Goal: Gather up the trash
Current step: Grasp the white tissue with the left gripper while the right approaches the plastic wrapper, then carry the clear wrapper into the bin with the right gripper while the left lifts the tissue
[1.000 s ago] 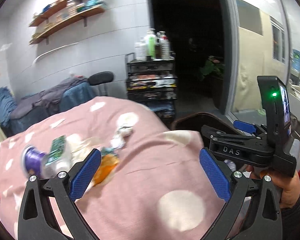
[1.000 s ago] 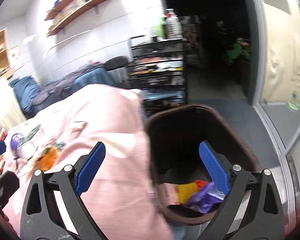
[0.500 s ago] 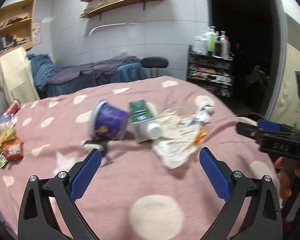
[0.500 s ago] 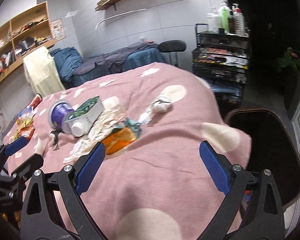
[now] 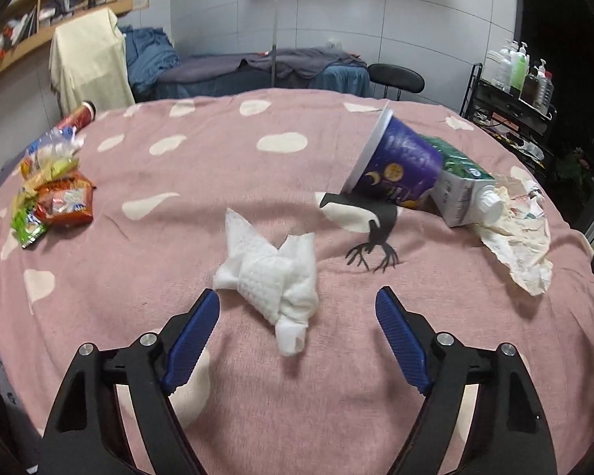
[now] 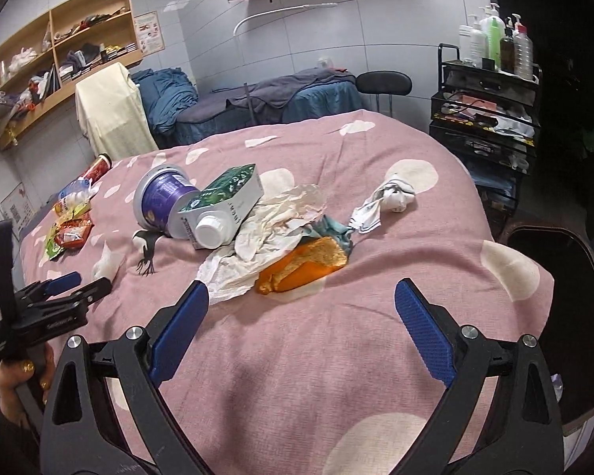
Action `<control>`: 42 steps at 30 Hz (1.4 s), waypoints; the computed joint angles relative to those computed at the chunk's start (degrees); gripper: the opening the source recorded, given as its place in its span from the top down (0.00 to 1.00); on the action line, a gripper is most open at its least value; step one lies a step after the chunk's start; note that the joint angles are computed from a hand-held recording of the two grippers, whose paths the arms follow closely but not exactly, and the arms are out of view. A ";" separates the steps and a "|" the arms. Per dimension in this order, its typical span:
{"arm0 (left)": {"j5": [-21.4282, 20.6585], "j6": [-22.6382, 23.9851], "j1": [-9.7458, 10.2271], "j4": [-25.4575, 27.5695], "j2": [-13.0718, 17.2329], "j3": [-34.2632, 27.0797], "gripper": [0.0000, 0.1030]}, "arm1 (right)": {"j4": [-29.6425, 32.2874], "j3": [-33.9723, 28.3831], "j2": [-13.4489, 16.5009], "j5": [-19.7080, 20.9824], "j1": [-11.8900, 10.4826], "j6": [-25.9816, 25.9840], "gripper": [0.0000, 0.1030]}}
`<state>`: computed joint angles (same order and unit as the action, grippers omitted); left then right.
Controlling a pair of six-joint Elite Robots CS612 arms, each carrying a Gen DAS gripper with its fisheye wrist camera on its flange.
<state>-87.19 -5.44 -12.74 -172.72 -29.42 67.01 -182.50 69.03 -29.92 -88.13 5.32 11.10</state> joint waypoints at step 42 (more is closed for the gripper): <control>-4.51 1.94 -2.07 -5.63 -2.28 4.28 0.69 | 9.87 -8.31 2.92 10.64 -0.44 -1.39 0.93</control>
<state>-91.70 -3.49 -14.81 -178.35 -31.70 71.29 -172.62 60.72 -27.00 -77.49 4.88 9.71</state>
